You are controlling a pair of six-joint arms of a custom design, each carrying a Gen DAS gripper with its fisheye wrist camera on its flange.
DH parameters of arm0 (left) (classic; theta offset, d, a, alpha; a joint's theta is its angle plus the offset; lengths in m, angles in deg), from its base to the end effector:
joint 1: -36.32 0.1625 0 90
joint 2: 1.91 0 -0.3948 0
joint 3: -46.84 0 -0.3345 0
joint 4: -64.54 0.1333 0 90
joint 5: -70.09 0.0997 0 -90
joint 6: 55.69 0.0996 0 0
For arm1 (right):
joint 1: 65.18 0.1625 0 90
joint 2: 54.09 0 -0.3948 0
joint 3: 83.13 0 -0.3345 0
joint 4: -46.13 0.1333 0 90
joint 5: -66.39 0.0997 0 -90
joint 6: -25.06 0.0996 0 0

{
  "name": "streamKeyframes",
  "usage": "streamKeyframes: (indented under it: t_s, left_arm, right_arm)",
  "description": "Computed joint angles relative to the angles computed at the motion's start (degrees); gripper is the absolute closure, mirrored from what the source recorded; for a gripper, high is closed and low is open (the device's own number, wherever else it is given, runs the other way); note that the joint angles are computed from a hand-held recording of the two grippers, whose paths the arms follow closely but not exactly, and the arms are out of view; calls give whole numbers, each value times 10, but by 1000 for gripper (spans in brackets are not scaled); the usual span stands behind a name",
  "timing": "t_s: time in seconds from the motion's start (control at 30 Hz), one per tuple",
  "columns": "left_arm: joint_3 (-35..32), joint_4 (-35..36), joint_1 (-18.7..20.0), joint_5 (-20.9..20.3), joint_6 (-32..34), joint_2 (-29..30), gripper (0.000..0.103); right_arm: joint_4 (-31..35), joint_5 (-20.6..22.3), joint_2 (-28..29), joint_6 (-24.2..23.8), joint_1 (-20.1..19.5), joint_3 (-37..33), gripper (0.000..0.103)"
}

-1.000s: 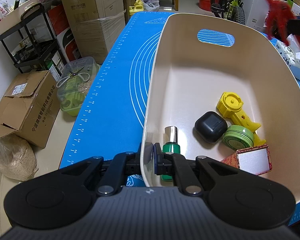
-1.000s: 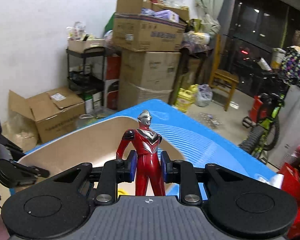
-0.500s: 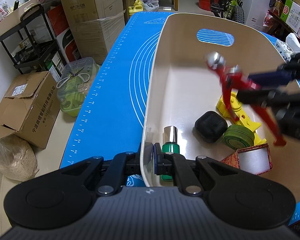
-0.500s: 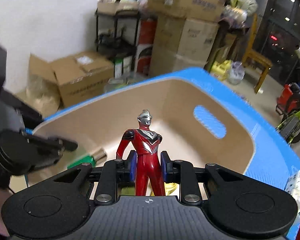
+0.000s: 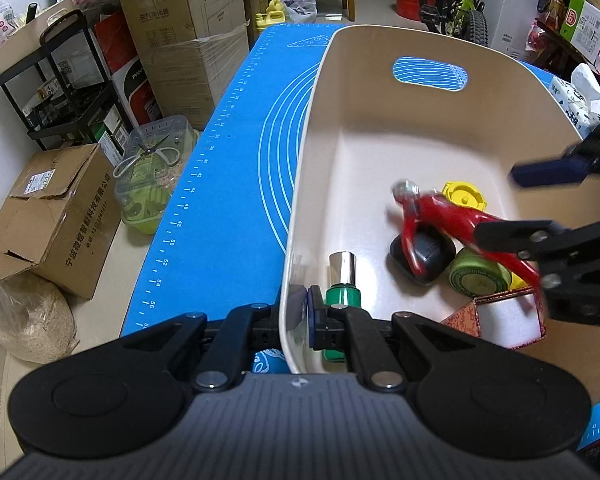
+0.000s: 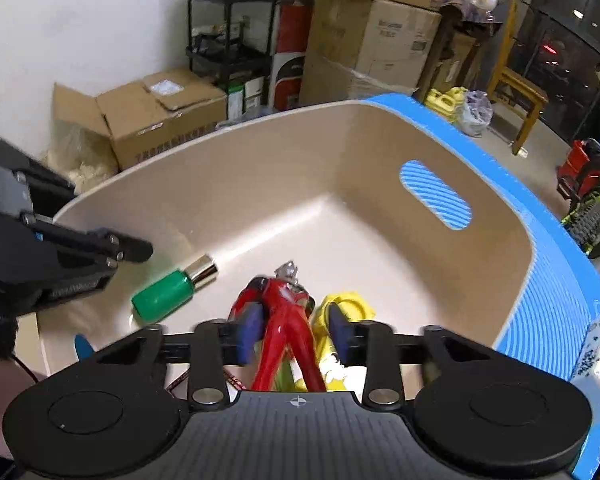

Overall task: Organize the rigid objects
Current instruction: 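Carry the red figure into the bin and release it with the right tool, then grasp the white pill bottle with the right tool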

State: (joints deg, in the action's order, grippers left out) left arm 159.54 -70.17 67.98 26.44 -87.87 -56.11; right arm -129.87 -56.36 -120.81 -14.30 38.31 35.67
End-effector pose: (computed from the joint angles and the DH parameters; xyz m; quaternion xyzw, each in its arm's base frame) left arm -0.3060 -0.4300 0.1070 0.2526 0.8783 -0.1998 0.3534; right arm 0.1918 -0.4590 0.2474 0.3348 -0.8584 0.2124 0.3255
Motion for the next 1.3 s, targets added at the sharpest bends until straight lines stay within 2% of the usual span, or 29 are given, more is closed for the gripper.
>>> streamKeyframes:
  t_s: [0.03,0.1,0.23,0.33,0.63,0.93,1.3]
  left_arm:
    - [0,0,0,0,0,0,93]
    - [0,-1,0,0,1,0,93]
    - [0,0,0,0,0,0,93]
    - [0,0,0,0,0,0,93]
    - [0,2,-1,-1,-2,-1,93]
    - [0,1,0,-1,-2,-1,93]
    - [0,2,0,0,-1,-2,93]
  right_arm:
    - [-5,0,-2,0,2,-2,37]
    - [-12,4,-15,4,3,2,36]
    - [-27,11,-45,19,-3,8,27]
    - [-37,7,-66,28,-14,9,25]
    - [-107,-18,-104,23,-91,16,18]
    - [-189,-59,-69,5,-176,10,18]
    - [-217,-71,-20,67,-228,-29,23]
